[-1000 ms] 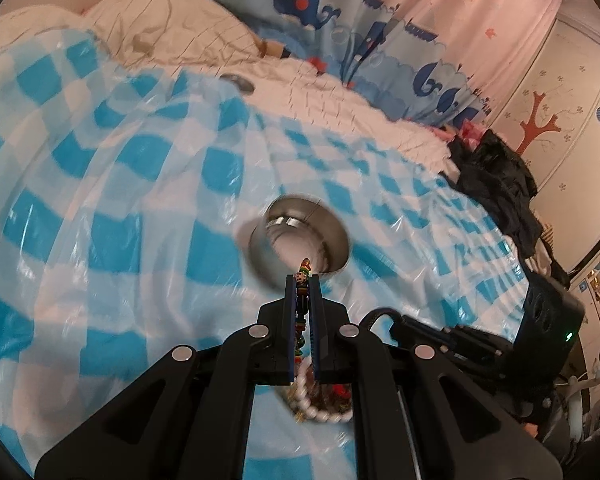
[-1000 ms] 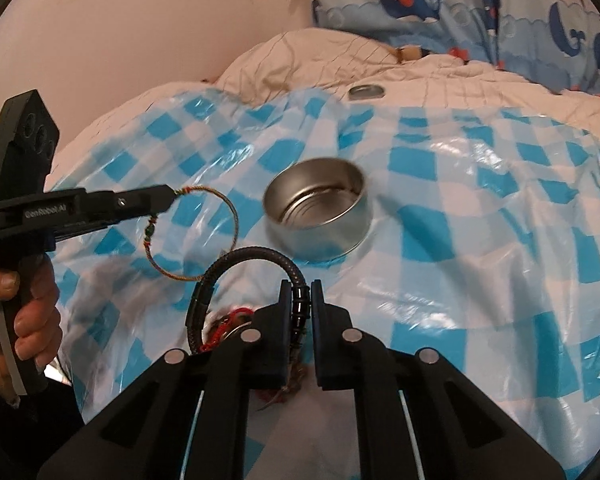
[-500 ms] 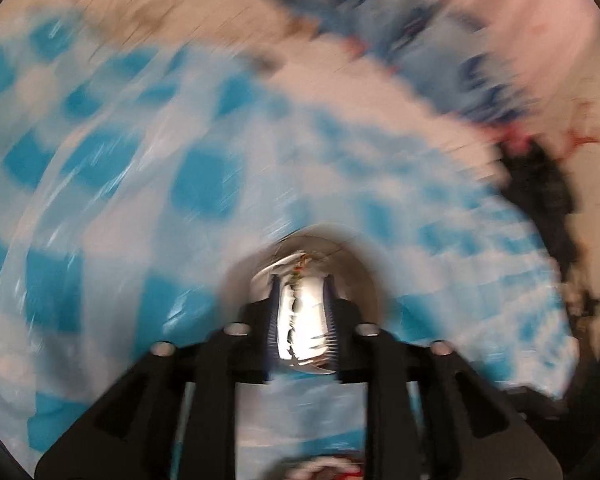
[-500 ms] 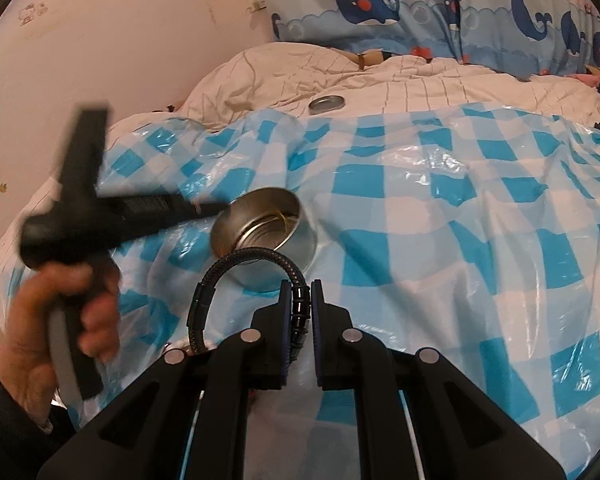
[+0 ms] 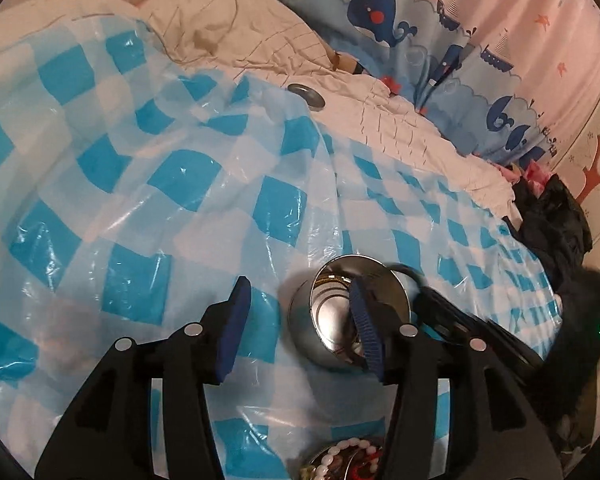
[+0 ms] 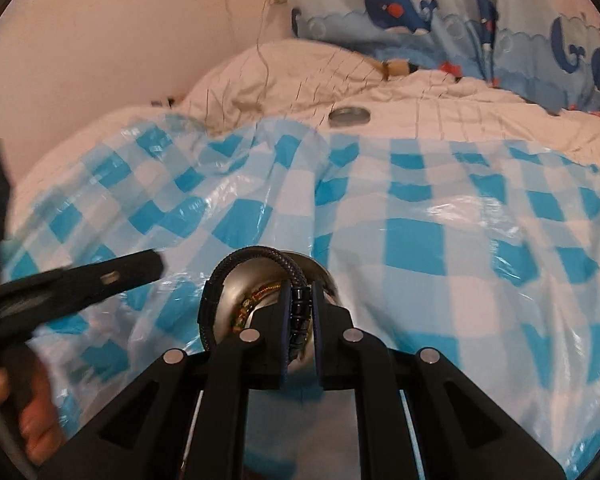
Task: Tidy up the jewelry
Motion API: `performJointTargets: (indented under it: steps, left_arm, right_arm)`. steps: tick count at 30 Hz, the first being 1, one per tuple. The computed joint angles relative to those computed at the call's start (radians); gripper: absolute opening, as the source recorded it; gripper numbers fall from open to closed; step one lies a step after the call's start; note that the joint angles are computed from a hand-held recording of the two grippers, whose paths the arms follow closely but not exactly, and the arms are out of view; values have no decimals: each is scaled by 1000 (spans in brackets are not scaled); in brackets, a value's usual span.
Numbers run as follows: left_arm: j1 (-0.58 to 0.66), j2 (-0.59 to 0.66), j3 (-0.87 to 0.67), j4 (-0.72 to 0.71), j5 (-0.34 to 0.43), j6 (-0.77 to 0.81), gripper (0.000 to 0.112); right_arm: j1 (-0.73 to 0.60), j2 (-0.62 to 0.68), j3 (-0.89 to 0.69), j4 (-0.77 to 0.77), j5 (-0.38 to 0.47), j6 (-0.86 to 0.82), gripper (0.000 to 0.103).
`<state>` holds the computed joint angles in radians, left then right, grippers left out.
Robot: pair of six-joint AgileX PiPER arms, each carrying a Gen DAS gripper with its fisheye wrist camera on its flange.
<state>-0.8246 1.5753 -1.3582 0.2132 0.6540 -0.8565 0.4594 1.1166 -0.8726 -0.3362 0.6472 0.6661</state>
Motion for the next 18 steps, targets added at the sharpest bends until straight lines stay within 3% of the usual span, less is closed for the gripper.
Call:
performJointTargets:
  steps: [3,6,9,14,16,18]
  left_arm:
    - [-50,-3,-13,125,64,-80,55]
    - [-112,-18,-8,242,127,-147,60]
    - [-169,-35,3,342,179,-205,65]
    - [-251,-61,32,461,254,-298,75]
    - [-291,-49,27,509,315,-317,78]
    - [-324,-31,15,553,372,-317,78]
  right_arm:
    - [24,53,-15,-62,20,43,35]
    - [87,-15,0,-136,100,104,39]
    - [191,-113,5,-184,234,148,47]
    - [537,-266,66,-340,486,411,63]
    - [573,-308,117,-331,494,497,63]
    - [491,-319,135,-257,420,467,63]
